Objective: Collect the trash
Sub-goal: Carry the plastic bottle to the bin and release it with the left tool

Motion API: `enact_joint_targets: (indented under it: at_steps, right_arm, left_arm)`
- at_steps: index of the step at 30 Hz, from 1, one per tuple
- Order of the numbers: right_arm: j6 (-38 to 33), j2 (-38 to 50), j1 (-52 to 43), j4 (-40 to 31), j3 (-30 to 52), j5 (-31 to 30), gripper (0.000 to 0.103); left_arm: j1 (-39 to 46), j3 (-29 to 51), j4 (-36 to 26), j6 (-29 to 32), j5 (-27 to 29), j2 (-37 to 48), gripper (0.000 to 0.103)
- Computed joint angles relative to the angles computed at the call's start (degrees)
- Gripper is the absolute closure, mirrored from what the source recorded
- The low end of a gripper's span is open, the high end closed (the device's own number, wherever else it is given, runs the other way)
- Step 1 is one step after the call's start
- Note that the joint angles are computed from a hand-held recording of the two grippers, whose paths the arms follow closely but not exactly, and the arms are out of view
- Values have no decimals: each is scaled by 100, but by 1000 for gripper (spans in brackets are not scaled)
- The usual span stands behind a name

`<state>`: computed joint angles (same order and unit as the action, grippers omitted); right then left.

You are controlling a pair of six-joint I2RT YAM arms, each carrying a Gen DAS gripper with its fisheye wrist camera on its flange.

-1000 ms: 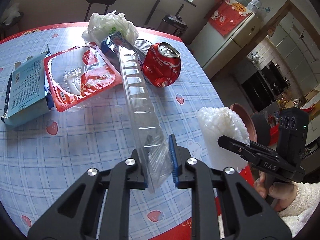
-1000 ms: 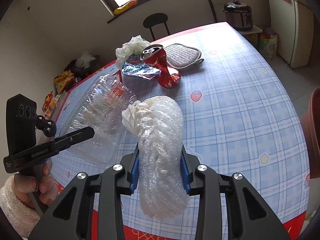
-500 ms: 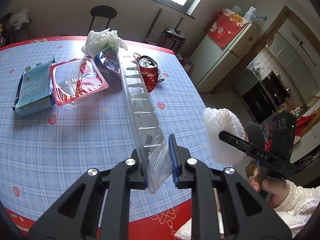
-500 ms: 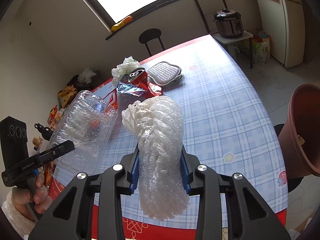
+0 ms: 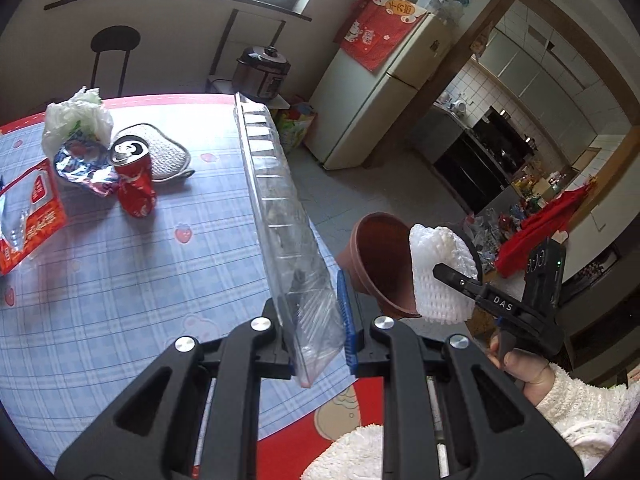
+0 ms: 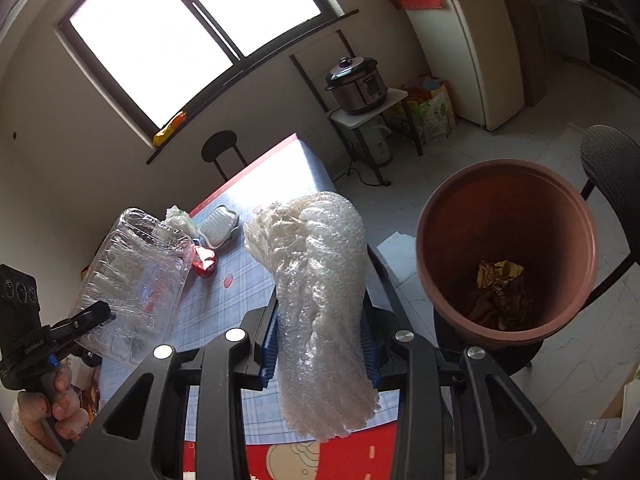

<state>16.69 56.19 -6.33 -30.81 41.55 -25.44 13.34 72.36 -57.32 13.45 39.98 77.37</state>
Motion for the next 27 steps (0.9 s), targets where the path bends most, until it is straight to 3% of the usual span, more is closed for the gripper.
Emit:
enact_joint_targets:
  at_steps: [5,9,12,19,23,27]
  right_arm:
    - [-880,110,-1906,-413,150,-757,69]
    - [-1445,407,-3068,-613,331,-1148,69]
    - [-1892,600,-3712,-777,427,-1325,69]
    - [-2597,1053,-4743,-1043,630,-1492,69]
    - [-2905,1302,-5195,-1173,742,-1551,69]
    - [-3050,1412,-5393,-1233,770,-1530,69]
  left_arm:
    - [-1492,223,563,-624,-383,455,83]
    - [-2604,723,851,-1014,-663,1350,83]
    - [-3201,1179,1123,-1363,-577,2175,83]
    - [-4205,2872,1124,-2216,-498,4280,83]
    - [-4433,3612,1124,-2734,-480,5048,83]
    - [-4600,4386,853,-2750,-619,5641,83]
